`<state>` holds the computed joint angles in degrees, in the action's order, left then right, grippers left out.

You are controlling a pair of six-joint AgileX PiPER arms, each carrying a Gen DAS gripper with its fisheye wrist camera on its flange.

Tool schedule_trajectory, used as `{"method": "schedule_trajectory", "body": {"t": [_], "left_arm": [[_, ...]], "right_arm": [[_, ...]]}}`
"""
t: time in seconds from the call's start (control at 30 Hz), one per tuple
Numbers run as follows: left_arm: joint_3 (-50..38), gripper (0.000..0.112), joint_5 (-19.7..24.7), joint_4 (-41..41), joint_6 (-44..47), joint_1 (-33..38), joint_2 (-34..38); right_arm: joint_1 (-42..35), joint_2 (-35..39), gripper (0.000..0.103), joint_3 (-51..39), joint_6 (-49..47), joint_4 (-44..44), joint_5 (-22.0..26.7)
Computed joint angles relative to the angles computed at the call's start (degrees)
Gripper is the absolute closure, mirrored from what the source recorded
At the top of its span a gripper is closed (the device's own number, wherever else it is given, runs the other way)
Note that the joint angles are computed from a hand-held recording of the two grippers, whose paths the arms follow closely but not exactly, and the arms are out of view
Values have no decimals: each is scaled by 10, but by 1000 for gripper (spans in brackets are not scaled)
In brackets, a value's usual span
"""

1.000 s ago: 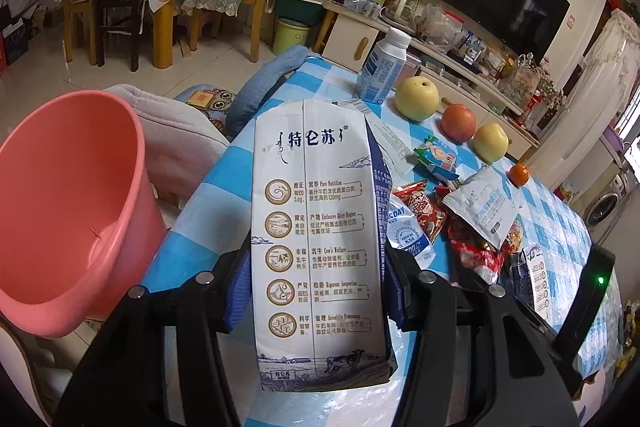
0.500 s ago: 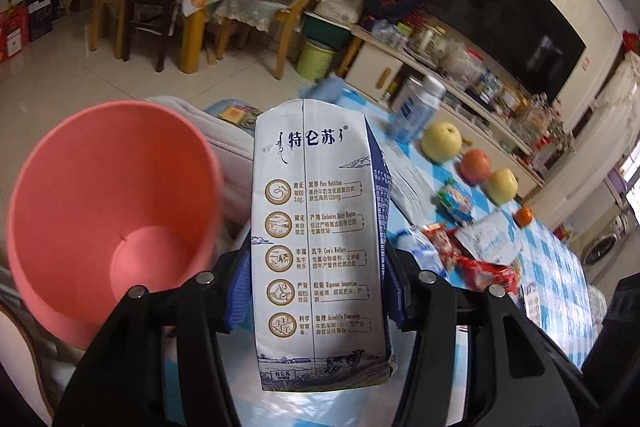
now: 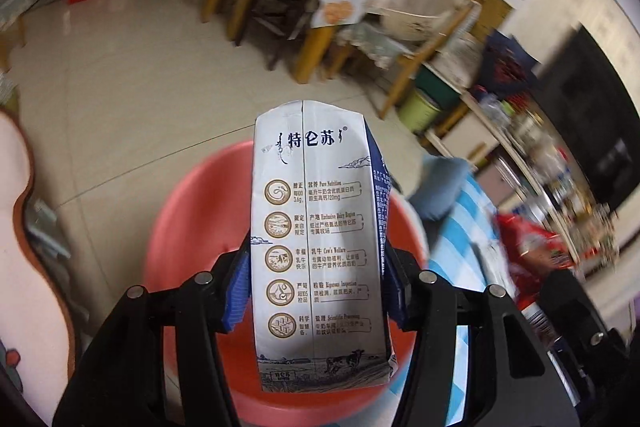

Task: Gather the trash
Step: 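Carry both packages over the pink bucket and open both grippers, then move both open grippers back over the table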

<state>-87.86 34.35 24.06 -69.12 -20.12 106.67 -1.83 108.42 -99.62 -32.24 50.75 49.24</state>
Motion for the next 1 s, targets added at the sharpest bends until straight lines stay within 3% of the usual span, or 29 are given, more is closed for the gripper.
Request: {"method": "schedule_trajectory", "body": {"t": [0.07, 0.2, 0.33, 0.5, 0.63, 0.77, 0.93, 1.0], "left_arm": [[4, 38, 6, 13, -28, 10, -1], [11, 29, 6, 65, -67, 1, -6], [27, 25, -16, 162, -135, -24, -16], [41, 24, -42, 355, -258, -76, -22], [-4, 23, -16, 390, -234, -117, 2], [-61, 23, 6, 326, -141, -139, 30], [-90, 23, -38, 175, -20, -134, 45], [-88, 23, -63, 131, 3, -131, 47]], "right_arm": [[15, 13, 38, -11, 19, -23, -14], [2, -11, 25, 40, 7, 2, -41], [-20, -66, 17, 119, -25, 1, -84], [-47, -124, 14, 214, -68, -8, -134], [-92, -149, 11, 271, -136, 36, -121], [-131, -180, 7, 327, -221, 74, -125], [-173, -217, 5, 383, -299, 99, -151], [-195, -217, 5, 386, -311, 94, -139]]}}
